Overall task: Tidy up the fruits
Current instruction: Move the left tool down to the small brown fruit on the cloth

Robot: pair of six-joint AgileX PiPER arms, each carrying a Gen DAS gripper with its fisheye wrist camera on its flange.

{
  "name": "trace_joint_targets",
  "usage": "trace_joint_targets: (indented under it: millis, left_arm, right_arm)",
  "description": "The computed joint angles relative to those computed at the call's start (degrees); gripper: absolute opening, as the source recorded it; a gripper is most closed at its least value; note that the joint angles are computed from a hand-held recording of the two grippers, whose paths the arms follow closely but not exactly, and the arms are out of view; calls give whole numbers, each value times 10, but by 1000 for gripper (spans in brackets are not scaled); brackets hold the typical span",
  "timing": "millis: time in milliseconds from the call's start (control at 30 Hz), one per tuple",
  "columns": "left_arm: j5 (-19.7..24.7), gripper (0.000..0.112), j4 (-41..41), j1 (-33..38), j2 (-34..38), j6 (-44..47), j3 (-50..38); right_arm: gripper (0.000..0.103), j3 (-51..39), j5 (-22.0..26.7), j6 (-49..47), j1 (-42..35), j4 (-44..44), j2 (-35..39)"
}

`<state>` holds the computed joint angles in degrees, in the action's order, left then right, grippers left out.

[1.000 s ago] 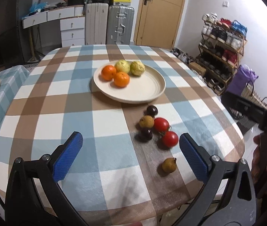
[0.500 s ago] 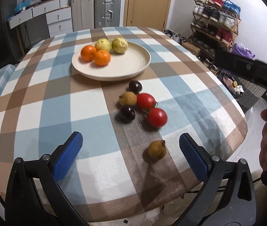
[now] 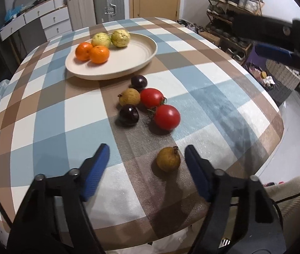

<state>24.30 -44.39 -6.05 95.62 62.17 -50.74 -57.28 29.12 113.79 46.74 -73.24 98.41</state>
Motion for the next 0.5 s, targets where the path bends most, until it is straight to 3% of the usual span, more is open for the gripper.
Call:
trace_joint_targets:
  millis: [167, 233, 500]
  left_arm:
    - [22, 40, -14, 1, 4, 23, -3]
    - [33, 22, -21, 4, 7, 34, -3]
    - [47, 21, -51, 9, -4, 77, 6]
  right_arm:
    - [103, 0, -2, 0, 0, 1, 0]
    - [103, 0, -1, 0, 0, 1, 0]
    - [103, -1, -1, -1, 1, 3, 1]
